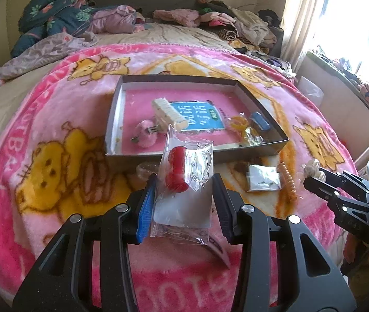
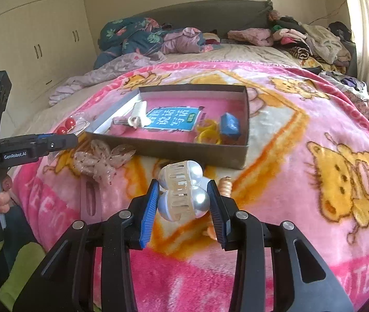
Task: Organize jewelry
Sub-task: 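Lift and carry the earring bag and pearl clip over the pink box with both tools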
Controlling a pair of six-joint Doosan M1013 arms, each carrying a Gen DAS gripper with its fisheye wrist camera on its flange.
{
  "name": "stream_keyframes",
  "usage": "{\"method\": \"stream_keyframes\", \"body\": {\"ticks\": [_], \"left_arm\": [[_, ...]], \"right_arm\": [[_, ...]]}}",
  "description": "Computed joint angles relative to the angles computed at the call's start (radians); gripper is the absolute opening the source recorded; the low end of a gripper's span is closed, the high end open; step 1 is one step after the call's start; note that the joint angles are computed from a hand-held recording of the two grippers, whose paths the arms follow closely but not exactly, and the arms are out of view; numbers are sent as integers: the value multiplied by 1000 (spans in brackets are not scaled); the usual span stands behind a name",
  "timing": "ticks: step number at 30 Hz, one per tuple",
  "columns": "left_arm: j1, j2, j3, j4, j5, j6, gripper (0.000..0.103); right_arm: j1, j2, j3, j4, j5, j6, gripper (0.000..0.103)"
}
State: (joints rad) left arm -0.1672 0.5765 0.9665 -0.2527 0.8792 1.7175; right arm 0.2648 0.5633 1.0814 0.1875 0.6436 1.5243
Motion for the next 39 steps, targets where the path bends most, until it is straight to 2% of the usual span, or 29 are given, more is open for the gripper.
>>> {"method": "stream_keyframes", "body": {"ticks": [9,20,31,39], "left_arm": [[-14,30,-55,-1,25,9,34],[-19,86,-150,9,72,-7,34],[-14,164,-264,30,146,-52,34],[-13,199,-305,49,170,-65,34]], "right_arm": [[-16,4,-14,-17,-21,27,36],[-30,40,-87,-50,-19,53,36],[-31,105,-188,-69,37,61,36],[-25,172,-297,-71,101,54,36]]}}
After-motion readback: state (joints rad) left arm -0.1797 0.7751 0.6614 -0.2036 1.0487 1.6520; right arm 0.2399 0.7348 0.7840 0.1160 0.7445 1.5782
